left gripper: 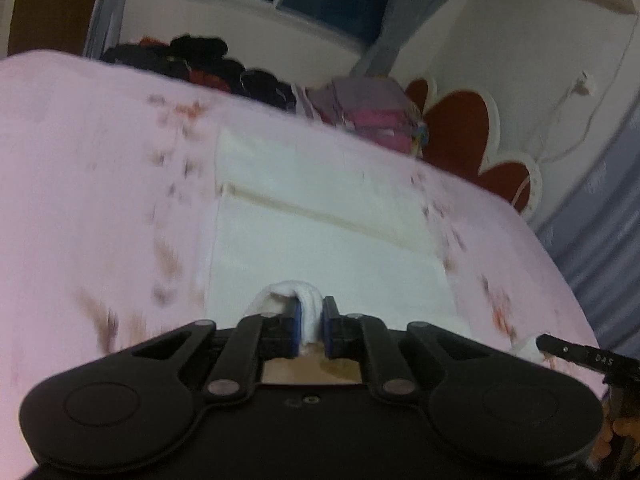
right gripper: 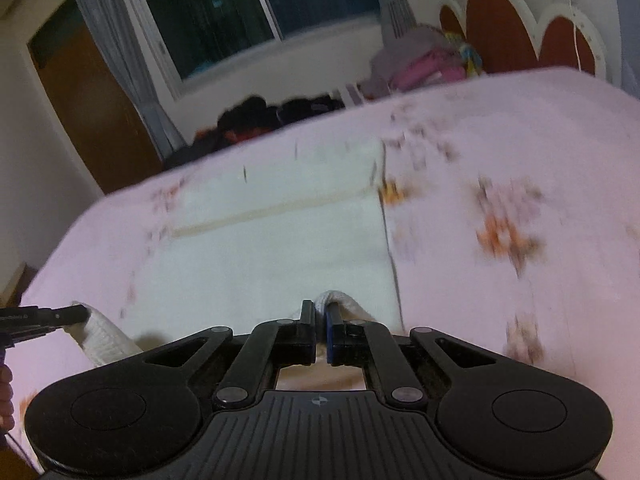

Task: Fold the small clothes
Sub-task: 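Lift the hem with both grippers and fold it over toward the collar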

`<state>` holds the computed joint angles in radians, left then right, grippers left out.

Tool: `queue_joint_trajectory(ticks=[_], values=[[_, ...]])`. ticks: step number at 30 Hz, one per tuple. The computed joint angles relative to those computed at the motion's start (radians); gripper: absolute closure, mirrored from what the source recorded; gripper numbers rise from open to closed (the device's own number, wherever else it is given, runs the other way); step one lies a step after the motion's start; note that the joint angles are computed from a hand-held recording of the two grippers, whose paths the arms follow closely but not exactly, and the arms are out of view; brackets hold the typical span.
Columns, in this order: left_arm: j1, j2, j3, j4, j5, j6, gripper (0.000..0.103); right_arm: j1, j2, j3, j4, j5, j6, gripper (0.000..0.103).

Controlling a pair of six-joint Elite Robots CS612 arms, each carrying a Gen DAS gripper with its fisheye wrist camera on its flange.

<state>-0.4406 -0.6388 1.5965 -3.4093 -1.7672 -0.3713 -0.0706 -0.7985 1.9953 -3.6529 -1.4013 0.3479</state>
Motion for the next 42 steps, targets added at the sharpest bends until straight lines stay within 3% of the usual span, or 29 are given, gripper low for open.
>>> queue_joint_trajectory(ticks=[8,15,24,27,33,36,37,42], values=[[0.0,0.088,-0.224,0.076,0.064,-0.018,0.093,-0.033,0.087,-0.215,0.041,0.03,0.014,0.099],[0.0,0.195,-0.446,0.181,0.108,-0.049,0.093,-0.055,0.183,-0.417,0.151,0.052,0.052,0.099],[-0.002,0.327,-0.699,0.367,0.186,-0.077,0.093,-0.075,0.307,-0.643,0.313,0.07,0.123,0.099],[0.0,0.366,-0.776,0.436,0.21,-0.11,0.093,-0.077,0.341,-0.7,0.358,0.06,0.146,0.099],[-0.003,0.439,-0.928,0.575,0.236,-0.1,0.091,-0.08,0.394,-0.795,0.458,0.048,0.181,0.099],[-0.007,0.46,-0.974,0.614,0.279,-0.106,0.084,-0.08,0.412,-0.826,0.489,0.028,0.219,0.099],[-0.009,0.463,-0.982,0.623,0.303,-0.11,0.076,-0.079,0.417,-0.836,0.503,0.018,0.211,0.099],[-0.006,0.462,-0.987,0.609,0.336,-0.101,0.061,-0.08,0.424,-0.856,0.5,0.002,0.151,0.097]])
